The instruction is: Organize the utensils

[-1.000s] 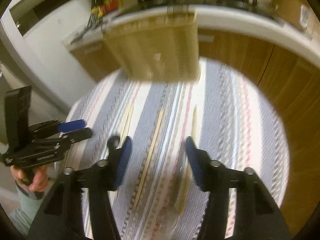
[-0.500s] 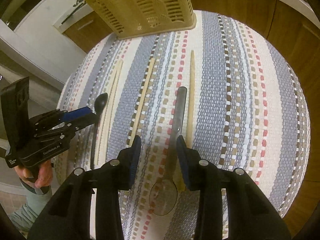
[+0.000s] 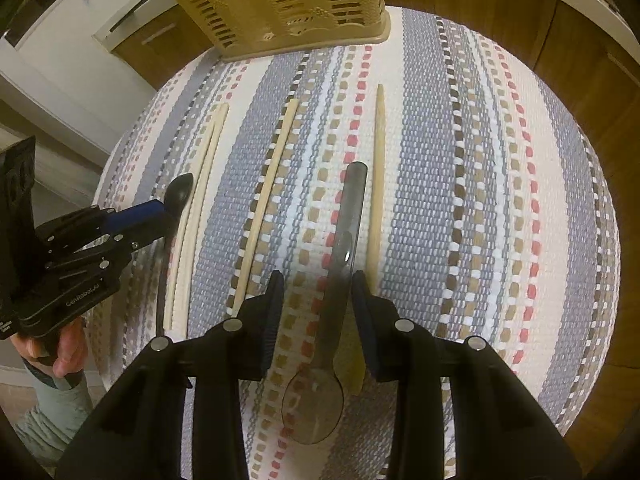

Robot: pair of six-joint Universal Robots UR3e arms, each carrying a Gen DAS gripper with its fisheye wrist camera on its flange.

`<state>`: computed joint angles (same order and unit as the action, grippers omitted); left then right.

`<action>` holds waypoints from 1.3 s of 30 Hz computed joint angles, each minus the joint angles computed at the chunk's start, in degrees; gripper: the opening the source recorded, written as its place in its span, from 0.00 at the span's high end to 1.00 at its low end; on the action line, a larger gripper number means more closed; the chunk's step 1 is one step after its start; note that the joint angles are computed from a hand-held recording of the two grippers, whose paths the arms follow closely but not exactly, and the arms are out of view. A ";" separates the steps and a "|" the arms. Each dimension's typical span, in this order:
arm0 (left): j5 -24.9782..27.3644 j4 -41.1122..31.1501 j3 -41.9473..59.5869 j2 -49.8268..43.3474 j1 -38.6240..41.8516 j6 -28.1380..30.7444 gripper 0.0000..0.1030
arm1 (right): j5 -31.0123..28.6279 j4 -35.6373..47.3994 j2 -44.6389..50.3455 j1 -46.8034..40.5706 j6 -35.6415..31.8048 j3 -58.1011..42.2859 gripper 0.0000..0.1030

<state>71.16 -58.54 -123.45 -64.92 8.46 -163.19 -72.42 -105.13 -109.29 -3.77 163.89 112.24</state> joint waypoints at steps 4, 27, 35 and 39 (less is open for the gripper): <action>2.28 2.00 0.36 -1.29 -2.19 -1.42 0.78 | -2.99 -2.50 2.32 3.44 2.33 -1.07 0.70; -0.10 -4.43 -1.39 4.14 8.38 6.60 0.89 | -10.06 -7.75 6.07 10.54 5.58 -1.68 0.90; -0.77 -15.72 5.58 0.78 9.64 13.45 0.83 | -9.16 -0.76 11.92 10.30 4.75 -9.22 0.89; 0.09 -17.69 9.30 -3.28 8.36 13.77 0.83 | -11.92 1.23 15.25 13.06 5.26 -13.13 0.88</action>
<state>71.25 -76.24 -114.15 -68.20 16.82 -149.41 -84.34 -103.90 -94.04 9.29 169.15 99.11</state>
